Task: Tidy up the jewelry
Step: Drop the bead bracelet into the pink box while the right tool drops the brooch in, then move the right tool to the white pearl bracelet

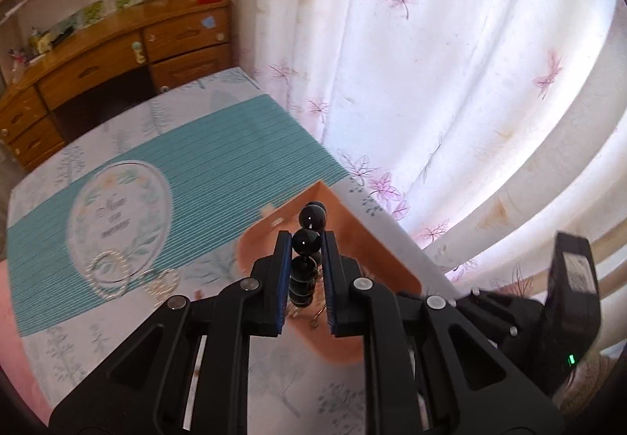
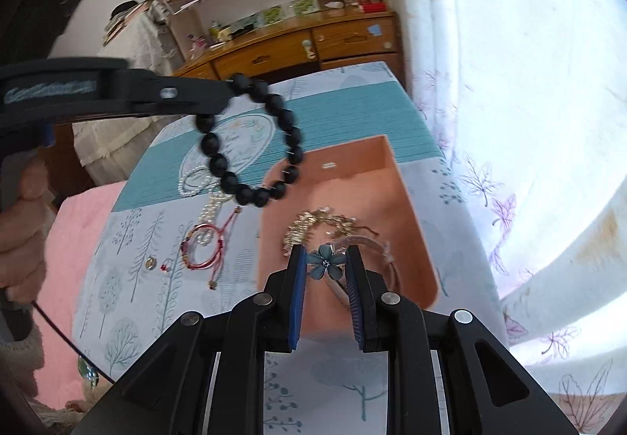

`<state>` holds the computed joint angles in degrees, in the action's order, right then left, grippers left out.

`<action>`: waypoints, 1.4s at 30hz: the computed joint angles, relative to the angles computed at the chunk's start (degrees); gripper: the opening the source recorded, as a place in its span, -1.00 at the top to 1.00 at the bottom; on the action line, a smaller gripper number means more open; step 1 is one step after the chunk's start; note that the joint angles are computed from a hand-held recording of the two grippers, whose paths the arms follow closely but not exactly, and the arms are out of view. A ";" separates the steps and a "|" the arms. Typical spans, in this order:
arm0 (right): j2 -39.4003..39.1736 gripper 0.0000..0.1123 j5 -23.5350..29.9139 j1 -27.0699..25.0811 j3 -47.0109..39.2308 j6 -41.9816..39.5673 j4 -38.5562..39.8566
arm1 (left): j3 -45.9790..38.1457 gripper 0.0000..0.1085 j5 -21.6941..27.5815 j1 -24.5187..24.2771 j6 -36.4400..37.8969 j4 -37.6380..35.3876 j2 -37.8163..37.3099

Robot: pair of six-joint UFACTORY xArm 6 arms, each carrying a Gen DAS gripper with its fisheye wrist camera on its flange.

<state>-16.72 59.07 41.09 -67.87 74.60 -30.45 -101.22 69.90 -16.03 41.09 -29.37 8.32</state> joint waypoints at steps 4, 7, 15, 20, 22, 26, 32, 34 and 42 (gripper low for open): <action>-3.30 0.65 0.74 0.20 3.27 1.46 -0.31 | 0.27 0.77 -2.96 -2.90 -1.23 0.45 4.28; -4.84 0.65 1.02 0.50 4.85 2.23 -0.68 | -0.61 0.76 -2.88 -3.71 -3.28 2.87 7.46; -5.27 0.65 -0.13 -0.02 6.50 2.87 -0.59 | 2.70 0.65 -1.66 -1.75 -2.29 5.63 6.26; -2.47 0.65 -1.74 -1.03 5.03 2.14 0.08 | 7.37 0.64 -2.76 0.87 -0.04 4.14 2.00; -1.92 0.65 -1.95 -1.21 4.67 1.90 0.29 | 9.11 0.64 -3.08 1.87 0.94 4.47 0.50; -0.26 0.65 -2.23 -1.93 3.26 0.82 0.81 | 13.34 0.63 -4.51 4.19 2.89 4.64 -3.05; 3.25 0.65 -3.00 -4.16 -0.14 -1.53 2.22 | 17.72 0.63 -6.60 8.66 2.70 4.18 -6.41; 4.80 0.65 -3.04 -5.21 -1.95 -2.72 2.62 | 18.14 0.63 -6.79 10.53 2.23 3.83 -6.75; 11.06 0.62 -1.06 -8.21 -9.61 -6.34 4.55 | 17.72 0.63 -9.08 17.43 -0.24 4.82 -5.97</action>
